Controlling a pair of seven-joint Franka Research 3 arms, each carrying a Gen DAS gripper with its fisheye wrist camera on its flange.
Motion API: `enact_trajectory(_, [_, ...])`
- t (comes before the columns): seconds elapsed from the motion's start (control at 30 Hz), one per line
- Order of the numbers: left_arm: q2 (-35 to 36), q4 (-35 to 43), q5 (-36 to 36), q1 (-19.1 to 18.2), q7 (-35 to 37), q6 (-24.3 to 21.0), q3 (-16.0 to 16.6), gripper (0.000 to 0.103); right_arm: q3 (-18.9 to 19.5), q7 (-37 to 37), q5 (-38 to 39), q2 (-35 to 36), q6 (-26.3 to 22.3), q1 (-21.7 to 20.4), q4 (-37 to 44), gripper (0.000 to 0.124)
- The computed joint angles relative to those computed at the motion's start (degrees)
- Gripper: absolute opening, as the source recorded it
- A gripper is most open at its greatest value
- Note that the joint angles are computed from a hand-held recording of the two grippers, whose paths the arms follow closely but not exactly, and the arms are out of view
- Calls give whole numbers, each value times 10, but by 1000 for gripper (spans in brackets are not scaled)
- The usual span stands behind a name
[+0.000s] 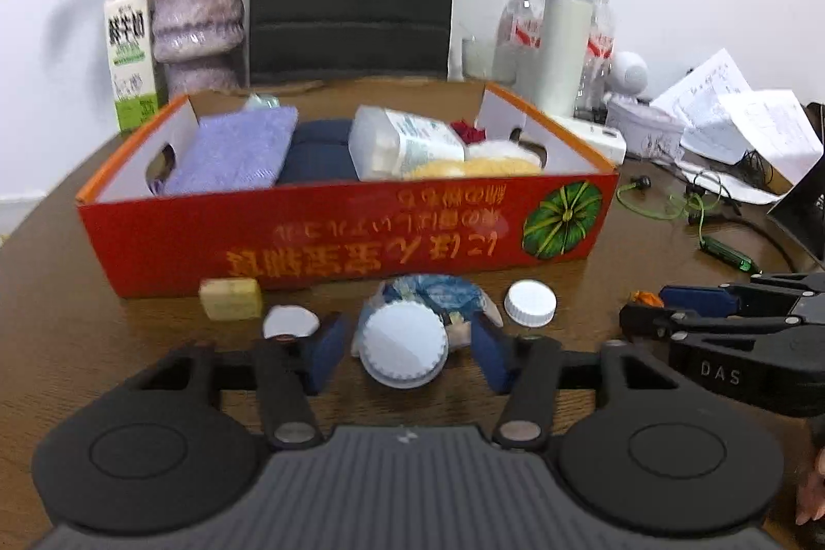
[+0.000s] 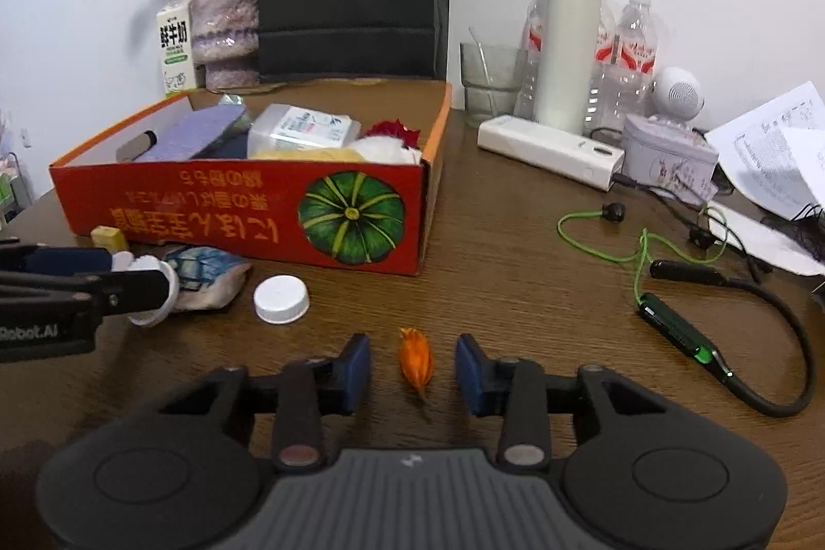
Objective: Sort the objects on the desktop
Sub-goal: 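Grasp the white round lid with the left tool while the right tool grasps the orange item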
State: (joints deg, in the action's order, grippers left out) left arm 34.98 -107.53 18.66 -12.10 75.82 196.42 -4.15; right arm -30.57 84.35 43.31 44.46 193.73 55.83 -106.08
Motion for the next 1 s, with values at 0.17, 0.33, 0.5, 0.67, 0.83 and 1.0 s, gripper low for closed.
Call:
enact_trajectory(0.17, [0,-7,-8,-3,-7,7,6,39,80,-22,-21,-26,39,-63,-9,13])
enact_trajectory(0.33, [-39,-68,-34,-22,3,64,28,39,135,-53,-18,-45,73,-92,-19,13])
enact_trajectory(0.5, [-95,-144,-42,-8,19,69,15,39,212,-67,-28,-75,119,-130,-52,13])
enact_trajectory(0.67, [-141,-225,-78,-19,55,91,27,39,254,-104,18,-99,166,-120,-90,13])
enact_trajectory(0.83, [-176,-288,-92,5,66,89,9,39,284,-148,64,-116,210,-121,-119,16])
enact_trajectory(1.0, [-194,-317,-102,21,67,93,3,39,253,-275,156,-85,167,-124,-35,32])
